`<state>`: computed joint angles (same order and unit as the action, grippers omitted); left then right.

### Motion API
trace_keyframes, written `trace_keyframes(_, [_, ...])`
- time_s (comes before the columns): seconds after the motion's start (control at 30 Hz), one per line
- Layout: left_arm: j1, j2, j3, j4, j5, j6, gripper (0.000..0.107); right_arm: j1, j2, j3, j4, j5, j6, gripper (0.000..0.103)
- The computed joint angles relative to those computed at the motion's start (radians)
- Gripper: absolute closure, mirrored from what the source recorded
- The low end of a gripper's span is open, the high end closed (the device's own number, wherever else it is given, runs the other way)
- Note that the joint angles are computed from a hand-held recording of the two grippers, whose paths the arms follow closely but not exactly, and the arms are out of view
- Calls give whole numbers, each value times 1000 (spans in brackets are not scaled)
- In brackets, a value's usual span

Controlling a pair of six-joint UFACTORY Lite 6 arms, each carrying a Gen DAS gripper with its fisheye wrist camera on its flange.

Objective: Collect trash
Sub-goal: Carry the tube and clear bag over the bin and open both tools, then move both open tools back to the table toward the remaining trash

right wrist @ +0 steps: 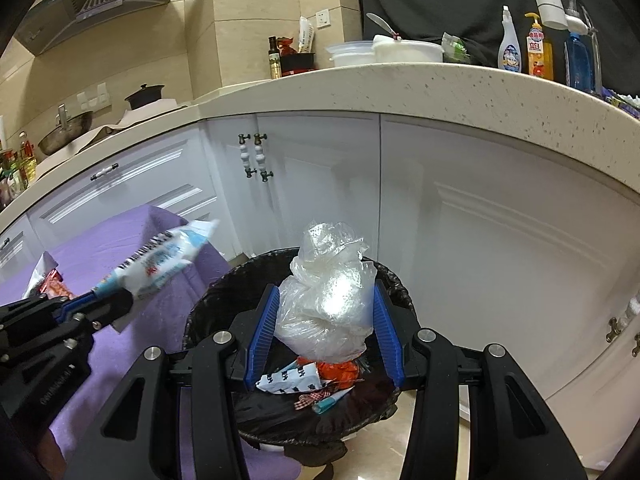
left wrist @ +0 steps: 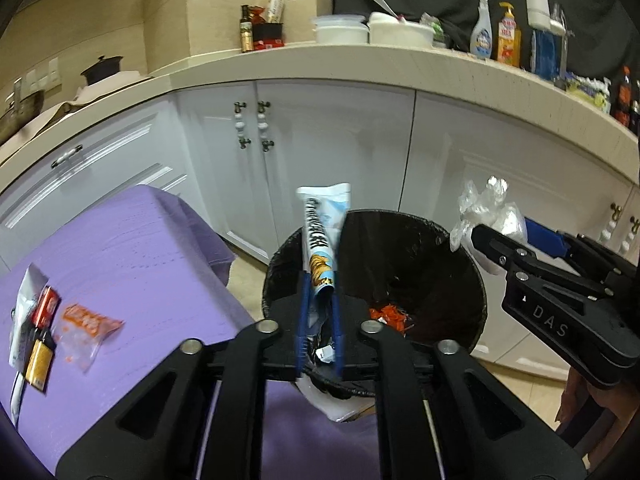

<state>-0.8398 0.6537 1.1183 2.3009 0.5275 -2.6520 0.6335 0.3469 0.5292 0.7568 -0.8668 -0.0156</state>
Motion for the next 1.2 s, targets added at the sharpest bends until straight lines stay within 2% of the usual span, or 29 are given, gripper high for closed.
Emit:
trace_keyframes(0.07, [-4,34,35,-29,2,41,84,-22,20,6,-47,1,41,49])
trace_keyframes(0.13, [-5,49,50,-47,5,61,76,-28,32,10,-50,-3,54,48])
trace_keyframes(0.5, [32,-84,-108,4,43,-32,73,25,8,10,6,-2,29,48])
trace_keyframes(0.83, [111,-327,-383,21,102,-92,71,158,21,103,105,32,-42,47])
trace_keyframes(0.93, [149,-414,-483,21,124,-100,66,205,49,160,129,46,-64,47])
trace_keyframes(1.07, [221,-555,-638,23,148,-98,64,268,107,262,166,74,-99,47])
trace_keyframes(1.2, [349,-715,-793,66,127,-100,63,318,178,383,192,115,-146,46])
